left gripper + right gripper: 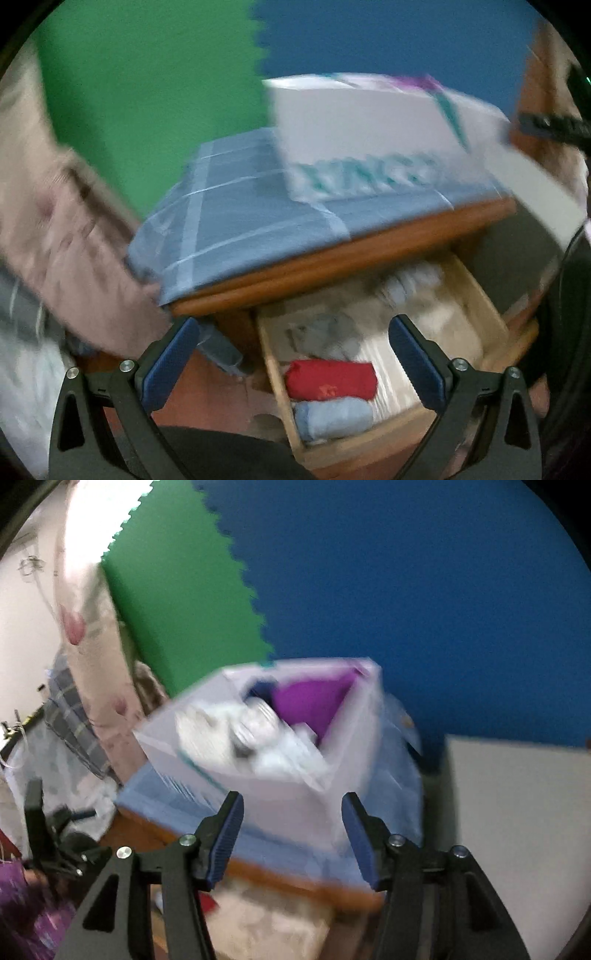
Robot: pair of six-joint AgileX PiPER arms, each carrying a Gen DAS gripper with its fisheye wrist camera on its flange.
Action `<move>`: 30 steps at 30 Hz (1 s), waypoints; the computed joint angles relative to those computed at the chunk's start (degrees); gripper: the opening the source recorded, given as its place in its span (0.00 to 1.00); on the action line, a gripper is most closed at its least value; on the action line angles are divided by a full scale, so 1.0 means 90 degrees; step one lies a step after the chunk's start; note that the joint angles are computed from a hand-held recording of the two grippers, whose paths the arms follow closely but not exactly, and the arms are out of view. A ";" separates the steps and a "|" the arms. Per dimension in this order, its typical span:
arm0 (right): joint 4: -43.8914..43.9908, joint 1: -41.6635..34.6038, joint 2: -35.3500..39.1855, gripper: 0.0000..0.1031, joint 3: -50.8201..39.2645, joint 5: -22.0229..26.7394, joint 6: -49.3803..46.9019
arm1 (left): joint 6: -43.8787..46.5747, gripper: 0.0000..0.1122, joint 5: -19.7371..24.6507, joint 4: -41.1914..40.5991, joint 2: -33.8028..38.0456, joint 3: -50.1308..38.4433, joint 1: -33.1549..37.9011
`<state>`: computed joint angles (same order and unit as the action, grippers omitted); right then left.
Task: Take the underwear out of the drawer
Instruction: 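Move the left gripper down into the drawer toward the white patterned underwear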
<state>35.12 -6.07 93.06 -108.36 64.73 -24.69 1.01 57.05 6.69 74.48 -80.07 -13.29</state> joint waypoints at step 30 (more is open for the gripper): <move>0.3104 -0.2924 -0.0906 0.56 0.2846 0.0563 -0.1986 | 0.0970 0.88 -0.0493 0.2038 0.4658 -0.2047 -0.3156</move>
